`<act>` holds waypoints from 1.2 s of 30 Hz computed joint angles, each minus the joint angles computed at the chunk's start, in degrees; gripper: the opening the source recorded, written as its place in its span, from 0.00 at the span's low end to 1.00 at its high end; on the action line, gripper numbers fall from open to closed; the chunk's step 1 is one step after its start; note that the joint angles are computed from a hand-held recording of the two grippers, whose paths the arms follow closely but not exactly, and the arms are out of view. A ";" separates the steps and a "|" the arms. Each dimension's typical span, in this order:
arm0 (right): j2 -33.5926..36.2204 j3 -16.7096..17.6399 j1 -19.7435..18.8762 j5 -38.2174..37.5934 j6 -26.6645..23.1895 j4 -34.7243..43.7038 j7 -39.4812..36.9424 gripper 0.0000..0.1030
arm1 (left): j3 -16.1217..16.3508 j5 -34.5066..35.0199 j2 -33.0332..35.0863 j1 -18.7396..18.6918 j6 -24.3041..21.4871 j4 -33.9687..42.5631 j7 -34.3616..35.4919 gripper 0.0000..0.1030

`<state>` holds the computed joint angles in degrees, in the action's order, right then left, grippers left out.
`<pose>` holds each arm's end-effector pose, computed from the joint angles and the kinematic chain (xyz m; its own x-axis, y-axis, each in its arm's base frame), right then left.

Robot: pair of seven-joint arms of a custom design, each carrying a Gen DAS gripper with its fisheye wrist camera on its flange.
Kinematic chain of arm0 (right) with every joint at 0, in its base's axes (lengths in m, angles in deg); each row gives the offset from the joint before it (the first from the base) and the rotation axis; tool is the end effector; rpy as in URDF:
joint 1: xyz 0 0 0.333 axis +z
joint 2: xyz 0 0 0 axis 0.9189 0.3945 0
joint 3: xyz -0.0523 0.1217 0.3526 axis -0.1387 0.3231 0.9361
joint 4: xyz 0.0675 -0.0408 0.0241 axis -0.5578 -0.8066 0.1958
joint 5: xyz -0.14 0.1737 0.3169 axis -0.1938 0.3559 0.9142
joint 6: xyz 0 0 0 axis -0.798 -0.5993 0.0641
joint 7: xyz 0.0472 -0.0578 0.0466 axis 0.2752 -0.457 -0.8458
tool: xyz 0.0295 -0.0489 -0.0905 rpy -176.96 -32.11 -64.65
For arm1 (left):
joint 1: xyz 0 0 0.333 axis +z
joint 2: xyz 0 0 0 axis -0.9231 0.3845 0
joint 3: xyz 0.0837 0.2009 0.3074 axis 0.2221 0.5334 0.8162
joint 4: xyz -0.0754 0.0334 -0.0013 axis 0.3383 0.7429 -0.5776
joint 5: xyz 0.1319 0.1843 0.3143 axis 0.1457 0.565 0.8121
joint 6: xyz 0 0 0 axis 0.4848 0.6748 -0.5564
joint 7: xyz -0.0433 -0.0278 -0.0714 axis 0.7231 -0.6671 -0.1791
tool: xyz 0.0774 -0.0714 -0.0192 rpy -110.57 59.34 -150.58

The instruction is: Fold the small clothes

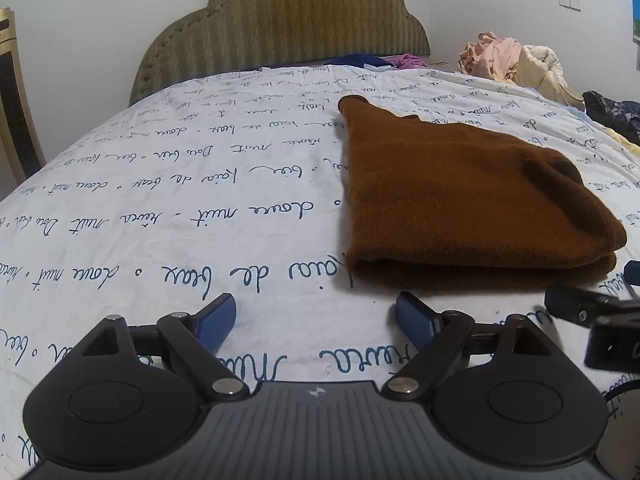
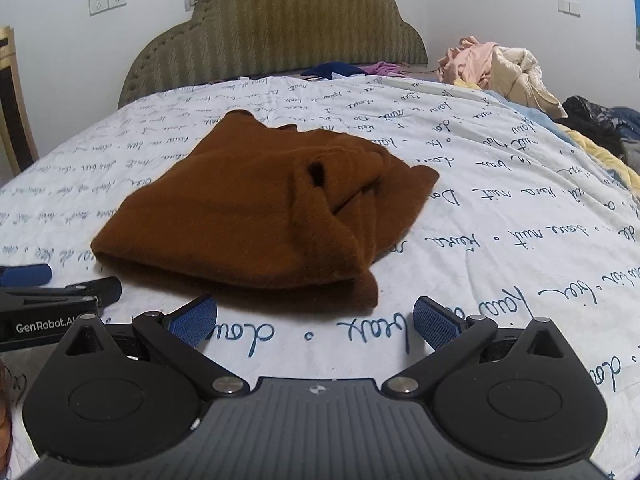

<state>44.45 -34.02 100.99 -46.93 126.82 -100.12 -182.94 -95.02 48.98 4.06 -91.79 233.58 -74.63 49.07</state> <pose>0.5978 0.3897 0.4521 -0.3455 -0.9383 -0.0117 -0.5560 0.2148 -0.8029 0.6851 -0.4246 0.4520 -0.4333 -0.8995 -0.0560 -0.5347 0.3065 -0.7875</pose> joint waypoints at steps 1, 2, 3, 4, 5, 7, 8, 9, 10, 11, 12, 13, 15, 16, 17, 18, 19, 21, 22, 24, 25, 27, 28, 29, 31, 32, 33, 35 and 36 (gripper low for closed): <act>0.41 0.09 0.12 0.36 -0.77 0.45 -0.84 1.00 | 0.51 0.30 -0.04 -0.35 0.13 -0.07 -0.44 0.88; 0.68 0.11 0.23 0.58 -1.25 0.73 -1.38 1.00 | 1.08 0.68 -0.07 -0.73 0.22 -0.13 -0.99 0.91; 0.89 0.07 0.37 0.66 -1.60 0.97 -1.66 1.00 | 1.42 0.93 -0.04 -0.97 0.08 -0.07 -1.40 0.94; 0.88 -0.02 0.44 0.57 -1.59 0.91 -1.61 1.00 | 1.59 1.07 -0.01 -1.08 -0.10 -0.01 -1.76 0.95; 0.90 0.01 0.36 0.73 -1.34 0.84 -1.71 1.00 | 1.66 1.14 0.03 -1.12 -0.21 0.03 -2.10 0.96; 0.85 0.07 -0.28 1.26 0.55 0.23 -1.61 1.00 | 1.72 1.26 0.10 -1.16 -0.50 0.13 -2.68 0.98; 0.65 -0.19 -0.28 0.75 1.39 -0.28 -0.35 1.00 | 1.79 1.41 0.11 -1.20 -0.53 0.13 -2.93 0.98; 0.38 -0.36 -0.33 0.33 2.11 -0.75 0.65 1.00 | 2.05 1.72 0.07 -1.39 -0.50 0.07 -3.34 0.98; 0.23 -0.45 -0.35 -0.02 2.49 -1.03 1.32 1.00 | 2.29 2.09 0.11 -1.58 -0.57 0.17 -3.57 0.99; 0.24 -0.47 -0.26 -0.27 2.46 -1.08 1.69 1.00 | 2.47 2.46 0.15 -1.77 -0.75 0.29 -3.72 0.99; 0.33 -0.44 -0.15 -0.37 2.17 -0.99 1.71 1.00 | 2.49 2.72 0.22 -1.88 -1.00 0.46 -3.72 0.99; 0.50 -0.33 -0.03 -0.23 1.72 -0.72 1.44 1.00 | 2.26 2.78 0.34 -1.74 -1.20 0.66 -3.47 1.00; 0.55 -0.30 0.09 -0.27 1.47 -0.68 1.44 1.00 | 1.66 2.53 0.45 -1.28 -1.29 0.75 -3.07 1.00; 0.47 -0.32 0.06 -0.39 1.68 -0.83 1.74 1.00 | 1.21 2.17 0.57 -0.94 -1.32 0.85 -2.77 1.00; 0.37 -0.35 0.04 -0.56 1.96 -1.03 2.19 1.00 | 0.73 1.71 0.64 -0.56 -1.33 0.87 -2.41 1.00; 0.29 -0.34 -0.04 -0.63 2.17 -1.15 2.41 1.00 | 0.30 1.24 0.67 -0.21 -1.28 0.83 -2.08 1.00; 0.23 -0.27 -0.24 -0.42 2.45 -1.23 2.34 1.00 | 0.11 0.93 0.67 -0.05 -1.16 0.78 -1.89 1.00; 0.18 -0.28 -0.29 -0.49 2.48 -1.27 2.33 1.00 | -0.04 0.65 0.42 0.20 -0.53 0.24 -1.58 1.00; 0.21 -0.25 -0.30 -0.43 2.43 -1.24 2.25 1.00 | 0.05 0.69 0.19 0.25 0.00 -0.23 -1.57 1.00; 0.14 -0.29 -0.40 -0.57 2.88 -1.41 2.67 1.00 | 1.00 1.29 -0.36 -0.23 0.92 -1.19 -2.33 1.00; 0.08 -0.31 -0.47 -0.63 3.14 -1.54 2.91 1.00 | 1.49 1.57 -0.51 -0.54 1.02 -1.39 -2.86 1.00; 0.17 -0.28 -0.58 -0.52 3.26 -1.45 2.77 1.00 | 1.57 1.71 -0.54 -0.57 0.98 -1.43 -3.28 1.00; 0.17 -0.30 -0.57 -0.56 3.29 -1.46 2.82 1.00 | 1.17 1.51 -0.45 -0.29 0.84 -1.33 -3.04 1.00; 0.21 -0.31 -0.57 -0.53 3.28 -1.40 2.80 1.00 | 0.85 1.30 -0.31 -0.07 0.70 -1.13 -2.77 1.00; 0.20 -0.31 -0.57 -0.49 3.27 -1.41 2.76 1.00 | 0.91 1.31 -0.27 -0.17 0.54 -1.05 -2.79 1.00; 0.20 -0.32 -0.56 -0.49 3.27 -1.41 2.76 1.00 | 1.09 1.45 -0.24 -0.35 0.43 -0.96 -2.86 1.00; 0.20 -0.32 -0.56 -0.49 3.27 -1.41 2.76 1.00 | 1.18 1.58 -0.24 -0.46 0.28 -0.92 -2.84 1.00; 0.20 -0.34 -0.55 -0.53 3.33 -1.42 2.87 1.00 | 0.68 1.31 -0.10 -0.17 -0.02 -0.75 -2.34 1.00; 0.18 -0.36 -0.57 -0.58 3.39 -1.46 2.95 1.00 | 0.25 0.95 -0.03 0.17 -0.03 -0.73 -2.00 1.00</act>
